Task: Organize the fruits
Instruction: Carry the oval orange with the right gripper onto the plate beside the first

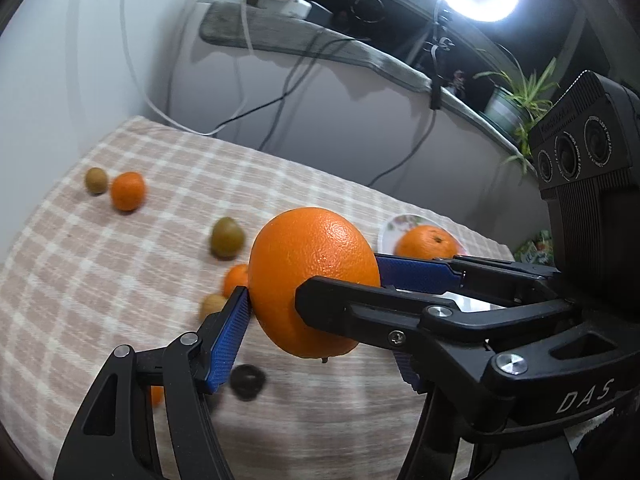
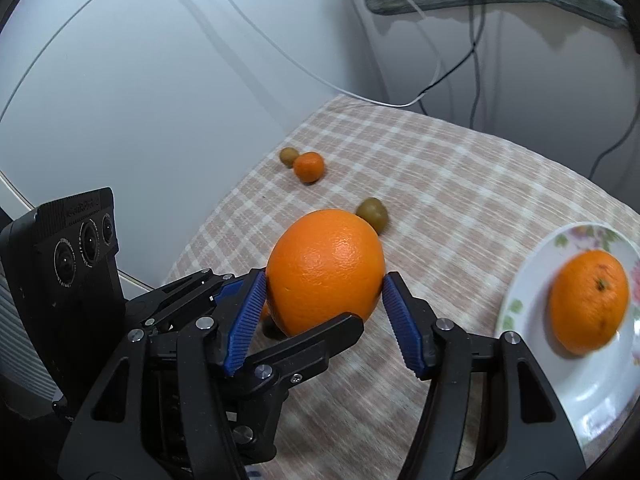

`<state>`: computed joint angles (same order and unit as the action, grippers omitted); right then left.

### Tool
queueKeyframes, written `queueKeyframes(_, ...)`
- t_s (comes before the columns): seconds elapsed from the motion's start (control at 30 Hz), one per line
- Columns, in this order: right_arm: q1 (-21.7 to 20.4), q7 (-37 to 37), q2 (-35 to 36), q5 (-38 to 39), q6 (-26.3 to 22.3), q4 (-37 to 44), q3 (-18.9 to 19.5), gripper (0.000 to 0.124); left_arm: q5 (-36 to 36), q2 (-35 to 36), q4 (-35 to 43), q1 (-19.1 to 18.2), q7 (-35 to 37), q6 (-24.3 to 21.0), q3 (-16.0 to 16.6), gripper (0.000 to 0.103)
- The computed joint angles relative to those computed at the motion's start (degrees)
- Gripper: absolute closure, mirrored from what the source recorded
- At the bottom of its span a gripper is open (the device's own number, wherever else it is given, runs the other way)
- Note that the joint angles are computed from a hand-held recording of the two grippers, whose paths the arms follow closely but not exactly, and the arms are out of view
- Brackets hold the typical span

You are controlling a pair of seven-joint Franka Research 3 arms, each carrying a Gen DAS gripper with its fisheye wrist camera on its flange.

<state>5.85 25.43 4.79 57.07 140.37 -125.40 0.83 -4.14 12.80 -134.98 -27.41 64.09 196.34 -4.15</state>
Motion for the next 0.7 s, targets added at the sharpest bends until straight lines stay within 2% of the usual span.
queueKeyframes(0.27,-1.9,-0.6,-2.9,0.7,0.5,-3.1,-2.0,0.061,7.0,2.7,4.4,3.3,-4.0,-2.1,-5.0,0.038)
queueKeyframes(0.47,-3.8,-1.2,-4.1,1.0,0.7,-4.4,-3.8,0.062,12.7,5.6,9.1,4.4,-7.2,-4.3,-7.6,0.038)
queueKeyframes(0.6,-5.4,-1.4,-4.2,0.9,0.5,-4.6,-4.9,0.062,16.7,7.9,12.4,6.9,-9.0,-6.2,-11.2,0.038)
queueKeyframes(0.7,-6.5,-1.5,-4.2,1.1,0.7,-4.7,-5.5,0.062,18.7,9.4,14.8,7.1,-9.7,-7.5,-12.4,0.038)
